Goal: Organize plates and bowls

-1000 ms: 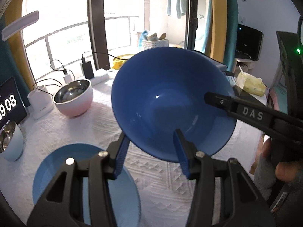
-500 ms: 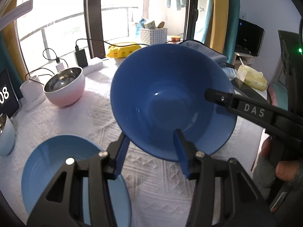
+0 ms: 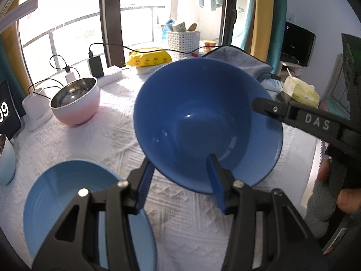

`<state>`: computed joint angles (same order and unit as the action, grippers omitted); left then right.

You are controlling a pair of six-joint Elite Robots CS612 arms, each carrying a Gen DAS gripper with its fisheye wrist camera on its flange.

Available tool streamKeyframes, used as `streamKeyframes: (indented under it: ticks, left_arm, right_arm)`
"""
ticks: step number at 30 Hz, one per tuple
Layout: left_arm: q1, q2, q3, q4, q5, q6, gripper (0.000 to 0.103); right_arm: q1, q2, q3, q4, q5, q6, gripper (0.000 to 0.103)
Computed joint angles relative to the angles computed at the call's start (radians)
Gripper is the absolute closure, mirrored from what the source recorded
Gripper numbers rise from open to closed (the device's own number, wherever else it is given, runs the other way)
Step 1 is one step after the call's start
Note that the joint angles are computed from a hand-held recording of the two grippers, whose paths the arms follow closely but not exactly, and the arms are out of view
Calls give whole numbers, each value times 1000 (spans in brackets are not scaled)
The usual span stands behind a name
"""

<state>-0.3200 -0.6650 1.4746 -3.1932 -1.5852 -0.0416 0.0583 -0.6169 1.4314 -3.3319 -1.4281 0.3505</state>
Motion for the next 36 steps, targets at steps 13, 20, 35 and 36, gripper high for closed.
streamKeyframes:
  ticks: [13, 20, 35, 36]
  left_arm:
    - [5, -7, -3, 26, -15, -40, 53]
    - [11, -11, 0, 11, -24, -65, 52]
    - [21, -18, 8, -30, -29, -70, 51]
    - [23, -18, 9, -33, -30, -69, 51]
  right_arm:
    - [5, -3, 4, -13, -24, -10, 79]
    - [9, -11, 10, -25, -44, -20, 79]
    - [11, -17, 10, -24, -60, -35, 79]
    - [11, -18, 10, -24, -61, -36, 79]
